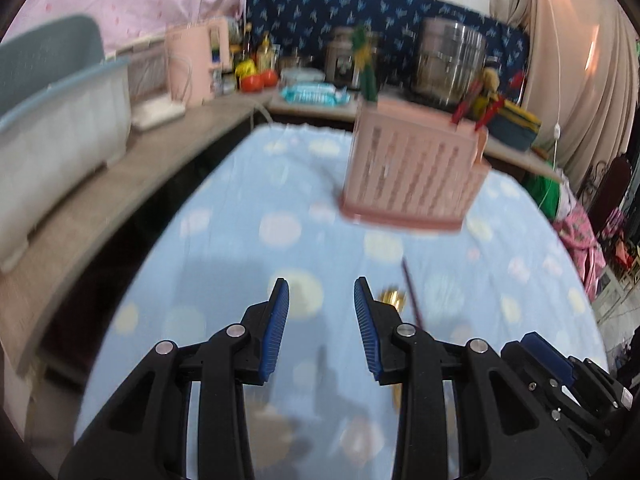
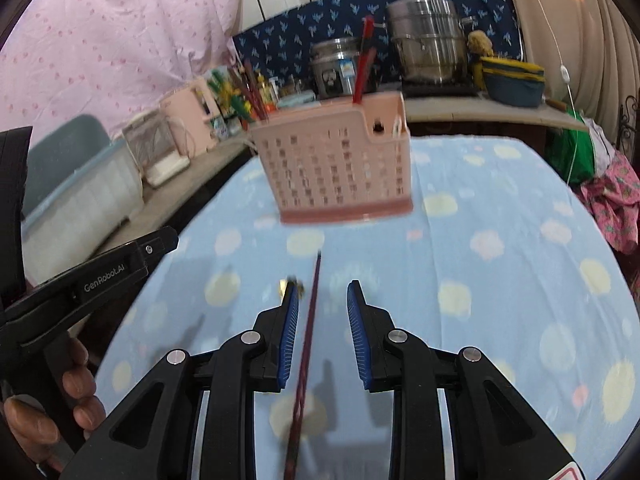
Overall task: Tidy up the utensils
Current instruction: 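Move the right tool to the last dark red chopstick while the left tool moves to the gold spoon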
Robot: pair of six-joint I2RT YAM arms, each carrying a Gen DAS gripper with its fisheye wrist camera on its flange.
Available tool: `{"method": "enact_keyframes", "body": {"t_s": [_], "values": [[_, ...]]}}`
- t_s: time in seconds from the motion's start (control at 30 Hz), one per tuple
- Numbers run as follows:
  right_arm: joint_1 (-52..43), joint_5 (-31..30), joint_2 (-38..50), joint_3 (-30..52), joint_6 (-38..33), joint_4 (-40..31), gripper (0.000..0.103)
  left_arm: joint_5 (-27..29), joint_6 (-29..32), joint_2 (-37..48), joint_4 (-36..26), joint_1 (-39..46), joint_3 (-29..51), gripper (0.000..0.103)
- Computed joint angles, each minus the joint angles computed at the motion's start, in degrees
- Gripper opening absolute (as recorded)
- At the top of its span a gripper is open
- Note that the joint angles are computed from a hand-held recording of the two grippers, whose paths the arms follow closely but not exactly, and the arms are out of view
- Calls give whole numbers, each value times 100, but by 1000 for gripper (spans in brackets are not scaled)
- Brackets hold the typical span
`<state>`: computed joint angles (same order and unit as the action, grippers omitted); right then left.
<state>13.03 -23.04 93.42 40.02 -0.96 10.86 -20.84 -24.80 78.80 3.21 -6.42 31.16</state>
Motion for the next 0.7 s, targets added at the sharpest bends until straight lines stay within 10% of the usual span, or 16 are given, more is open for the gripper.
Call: {"method": "enact_keyframes", "body": {"t_s": [0.7], "values": [[544, 441, 97, -1280, -25, 674, 26, 42, -683, 551, 481, -513, -971, 32]]}}
